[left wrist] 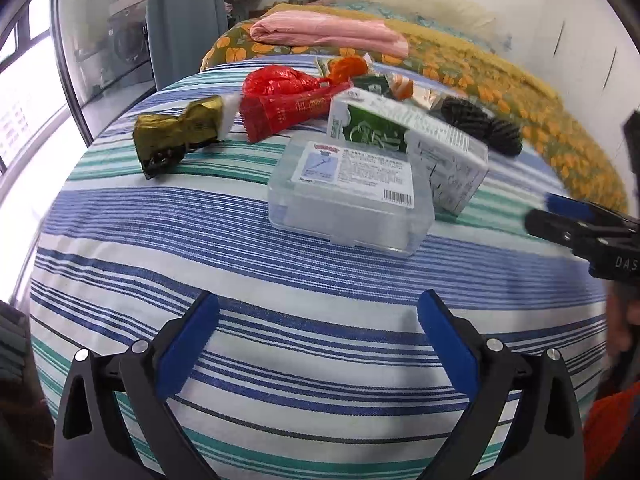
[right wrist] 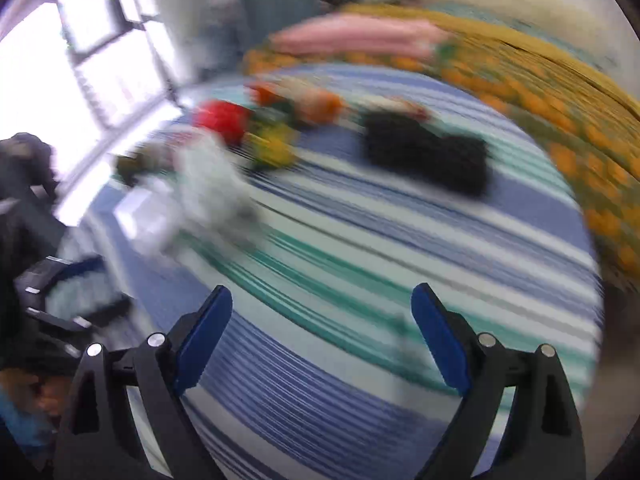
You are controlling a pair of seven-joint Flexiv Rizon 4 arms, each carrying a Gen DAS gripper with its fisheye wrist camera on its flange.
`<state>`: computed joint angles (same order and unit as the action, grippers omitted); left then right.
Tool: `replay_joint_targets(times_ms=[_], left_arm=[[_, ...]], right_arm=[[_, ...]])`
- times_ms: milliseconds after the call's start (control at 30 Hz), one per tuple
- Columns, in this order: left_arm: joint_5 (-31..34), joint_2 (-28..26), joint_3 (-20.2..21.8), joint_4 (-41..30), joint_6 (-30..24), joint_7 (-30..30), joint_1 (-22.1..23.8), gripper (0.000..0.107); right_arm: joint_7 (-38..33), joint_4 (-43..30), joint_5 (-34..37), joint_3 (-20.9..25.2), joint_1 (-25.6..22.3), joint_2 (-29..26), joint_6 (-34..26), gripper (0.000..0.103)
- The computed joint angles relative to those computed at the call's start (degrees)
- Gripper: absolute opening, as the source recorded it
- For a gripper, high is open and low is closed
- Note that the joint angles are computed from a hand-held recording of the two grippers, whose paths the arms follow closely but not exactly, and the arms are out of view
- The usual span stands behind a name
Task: Collect trash
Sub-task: 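Return both tools to the table and grasp the milk carton with the right tool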
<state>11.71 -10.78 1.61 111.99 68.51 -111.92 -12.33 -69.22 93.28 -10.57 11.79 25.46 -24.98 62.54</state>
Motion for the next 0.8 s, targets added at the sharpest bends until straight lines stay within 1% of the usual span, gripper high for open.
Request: replay_joint_targets(times_ms=[67,100,200,333,400,467,533,567,600,633,667,700,733,800], left_arm=[[3.0,-0.6,0.7,-2.1,-3.0,-2.2,-1.1,0.098],[3.5,-0.8,0.6,-2.7,-3.7,-2.3,-1.2,0.098],[4.1,-0.8,0.8,-3.4,-5.3,-3.6,-1.1,0.098],[0.5,-0.7,-0.3,-2.9,-2.7,-3.2,0.2,0.098],[0.0,-1.5,-0.6,-4.5,-2.2,-3.1,-0.1,0.098],[2.9,-3.2,0.1,-8.0,-3.7,-4.6,-1.6,0.098],[8.2,-5.3,1.9,-12.4,-7.9,-8.3,-4.1,0.098],[9.8,-5.9,2.6,-13.8,-10.1,-9.8,-4.9,0.098],[10.9,-5.8,1.8,-14.2,-11.6,-11.2,-4.1,0.098],[8.9,-5.2,2.6,-12.8,-10.7,-10.7,-3.9,0.098],[7.4,-3.9,2.5,-10.7,-10.3,-10.5,-2.9,0.098],[6.9,-2.7,2.6,-9.2,-10.3,-10.4,-2.2,0.098],[7.1,-0.6,3.2,-6.8,-10.3,-10.6,-1.5,0.098],[10.5,2.8,4.1,-3.9,-12.1,-12.2,-0.3,0.098]], right_arm=[[1.8,1.3,-2.3,-1.6,1.0,0.3,-0.3,0.089],[2.7,1.5,-3.6,-2.2,1.7,0.1,-0.1,0.089],[1.9,1.5,-3.6,-1.1,1.5,-0.4,1.6,0.089],[1.6,3.6,-5.0,-1.2,2.2,0.1,4.3,0.089],[2.2,3.8,-5.2,-1.4,2.2,0.0,4.5,0.089],[3.6,4.8,-5.4,-1.8,2.3,0.5,4.9,0.089],[4.6,5.6,-5.2,-1.8,1.9,1.1,5.3,0.089],[4.5,5.9,-5.2,-1.5,1.7,1.3,5.6,0.089],[4.2,6.5,-5.2,-1.3,1.6,1.8,6.0,0.089],[4.0,7.1,-5.5,-1.2,1.5,2.3,6.3,0.089],[3.4,7.3,-5.6,-0.9,1.4,2.6,6.4,0.089],[2.1,7.2,-5.4,-0.3,1.0,2.8,6.3,0.089],[0.9,6.7,-5.1,0.3,0.8,2.7,6.1,0.089],[-1.2,5.1,-4.8,0.9,0.8,2.1,5.4,0.089]])
